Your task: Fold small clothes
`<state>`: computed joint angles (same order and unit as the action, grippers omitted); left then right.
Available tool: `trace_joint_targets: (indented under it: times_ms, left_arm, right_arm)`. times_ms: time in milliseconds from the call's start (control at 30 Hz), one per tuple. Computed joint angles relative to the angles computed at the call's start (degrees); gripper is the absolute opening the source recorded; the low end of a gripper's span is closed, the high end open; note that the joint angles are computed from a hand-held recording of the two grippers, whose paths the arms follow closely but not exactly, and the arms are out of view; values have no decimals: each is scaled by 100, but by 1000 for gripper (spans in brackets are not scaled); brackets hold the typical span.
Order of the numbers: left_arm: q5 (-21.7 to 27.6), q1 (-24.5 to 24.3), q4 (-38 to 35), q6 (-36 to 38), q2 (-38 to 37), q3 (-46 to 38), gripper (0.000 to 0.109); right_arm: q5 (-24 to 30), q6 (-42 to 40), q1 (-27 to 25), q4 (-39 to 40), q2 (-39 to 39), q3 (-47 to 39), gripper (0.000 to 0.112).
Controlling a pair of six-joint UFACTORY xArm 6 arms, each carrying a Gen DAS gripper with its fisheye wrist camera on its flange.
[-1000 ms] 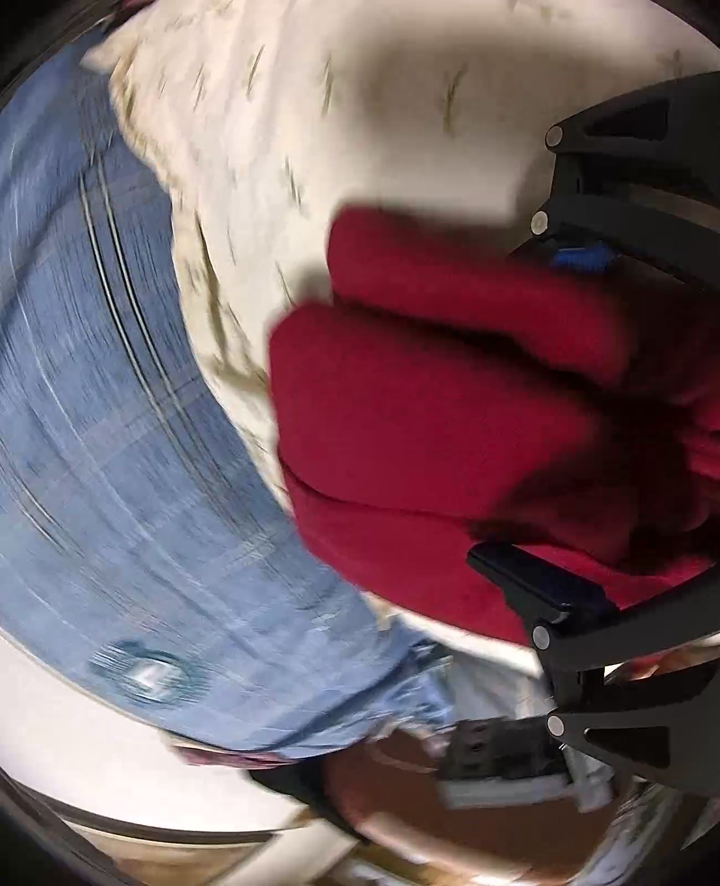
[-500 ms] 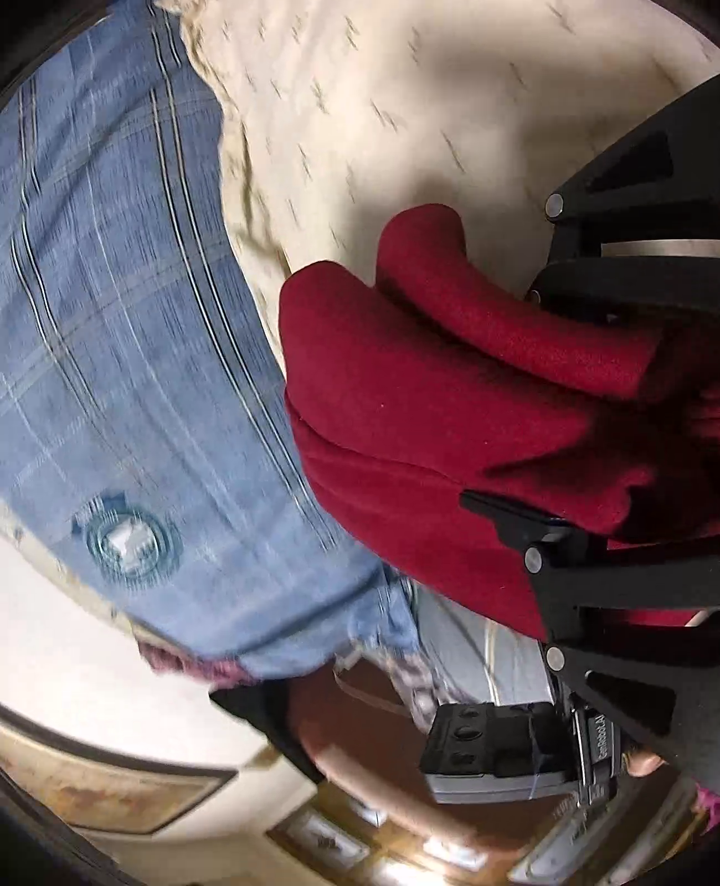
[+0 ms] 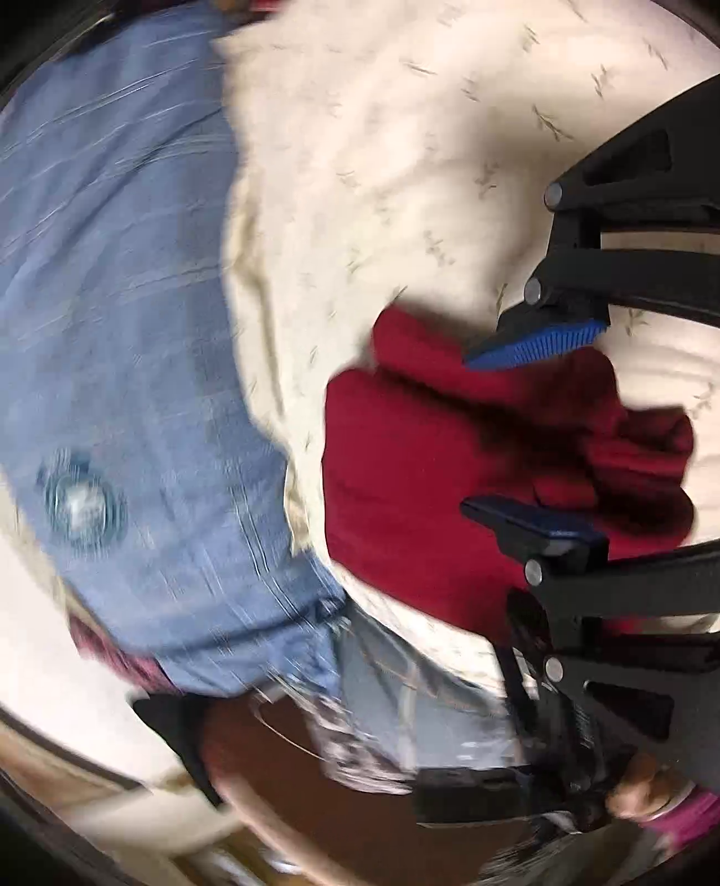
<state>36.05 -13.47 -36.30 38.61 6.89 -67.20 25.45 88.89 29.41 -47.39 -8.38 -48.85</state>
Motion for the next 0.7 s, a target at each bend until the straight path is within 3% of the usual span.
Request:
trace_joint_targets:
  times_ms: [100,200,233,300,367,433,533,600,700]
  left_arm:
    - [-593,-91,68,-6,-390,525,75]
    - [-1260,-102,111,199,-850,1145,76]
    - [-1350,-83,124,223,-967,1256,76]
    - [-1605,-72,88,294,-1175,1535,75]
    - [-1832,-87,-21,393,-1351,1782,75]
    - [-2128,-148,38,330,-1366,1922,75]
    - [-2233,-221,-162,483,-1408,2004,75]
    - [-2343,-310,-546,814,-1436,2024,75]
    - [-2447,-348,-1173,1421,-1226,1838,75]
  right_arm:
    - [193,-319,251,-70,454,-505,41]
    - [1514,-790,573,171,1125,-1181,41]
    - [1708,-866,556,278,1284,-1223,41]
    - [1375,-616,406,579,1291,-969,41]
    - [960,-118,314,365,1071,-659,42]
    - [888,-1,339,342,894,-563,44]
    - [1167,186,515,133,784,-649,48]
    - [1599,440,713,-113,737,-792,62]
    - [2199,721,937,-380,743,-996,69]
